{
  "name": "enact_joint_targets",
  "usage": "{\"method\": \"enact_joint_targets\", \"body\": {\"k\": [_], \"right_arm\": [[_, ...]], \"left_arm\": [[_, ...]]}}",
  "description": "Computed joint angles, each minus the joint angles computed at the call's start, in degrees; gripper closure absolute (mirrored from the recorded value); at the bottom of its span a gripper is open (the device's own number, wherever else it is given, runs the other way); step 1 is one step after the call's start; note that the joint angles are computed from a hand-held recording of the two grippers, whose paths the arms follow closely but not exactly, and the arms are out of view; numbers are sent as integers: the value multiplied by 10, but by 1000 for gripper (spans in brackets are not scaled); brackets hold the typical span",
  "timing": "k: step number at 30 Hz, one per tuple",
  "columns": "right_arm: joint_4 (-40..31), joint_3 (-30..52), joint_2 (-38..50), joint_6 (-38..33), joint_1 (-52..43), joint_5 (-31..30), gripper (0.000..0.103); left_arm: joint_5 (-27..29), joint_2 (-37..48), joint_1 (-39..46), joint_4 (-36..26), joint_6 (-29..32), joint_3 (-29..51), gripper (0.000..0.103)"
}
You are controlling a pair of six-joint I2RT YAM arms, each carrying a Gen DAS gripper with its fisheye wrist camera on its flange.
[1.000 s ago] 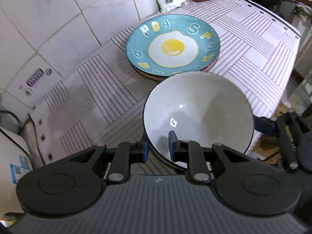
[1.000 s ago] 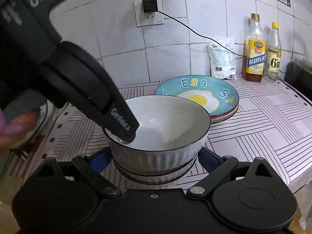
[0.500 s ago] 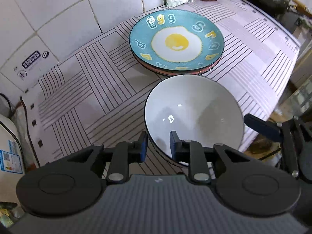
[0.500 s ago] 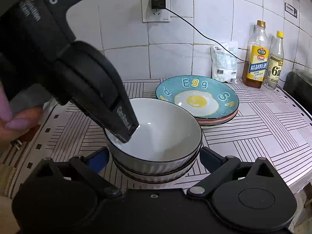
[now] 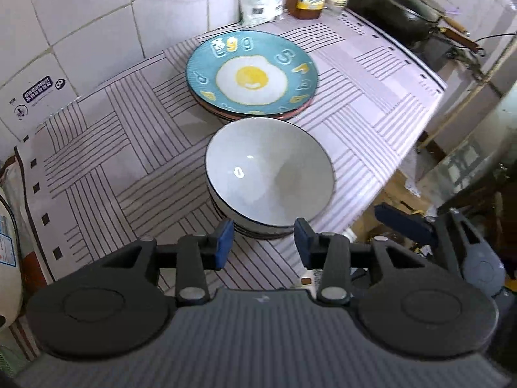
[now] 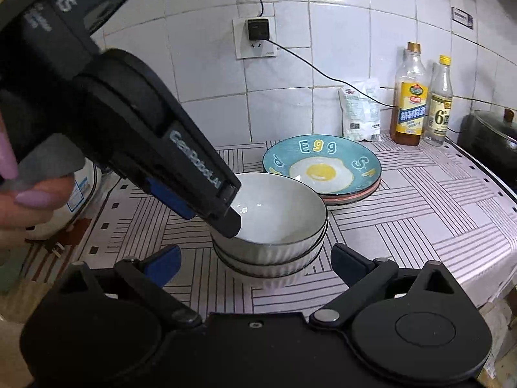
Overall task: Organize plates and bowls
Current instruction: 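Lower the ribbed bowl into the nested bowls and open the left gripper, then grasp the rim of the three-bowl stack with the left gripper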
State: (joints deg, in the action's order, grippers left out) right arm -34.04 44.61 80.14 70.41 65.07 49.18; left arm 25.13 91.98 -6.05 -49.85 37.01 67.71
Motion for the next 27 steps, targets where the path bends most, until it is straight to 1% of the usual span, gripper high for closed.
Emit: {"method": "enact_joint_targets", "body": {"k": [3,6,8,11,15,19,22,27], "right_arm": [[-32,13,18,51,21,16,2],[-81,38,58,113,46,32,2],[-98,48,77,135,58,30,2],[-97,51,93,153,69,31,2],[-68,47,109,150,71,40,2],[-40,39,127,147,61,56,2],[23,10,115,112,43,43,2],[85,-11,122,56,13,29,2]], "left_arm": [[18,-12,17,-9,28,-9,61],[24,-18,31,-10,45,-21,58],[28,-15,42,-12,56,-25,56],[37,-4,59,-18,68,-26,56],[48,13,84,-19,86,-23,53],[60,31,104,-21,91,-10,49],[71,48,116,-22,86,3,47],[98,72,128,-37,73,31,43]]}}
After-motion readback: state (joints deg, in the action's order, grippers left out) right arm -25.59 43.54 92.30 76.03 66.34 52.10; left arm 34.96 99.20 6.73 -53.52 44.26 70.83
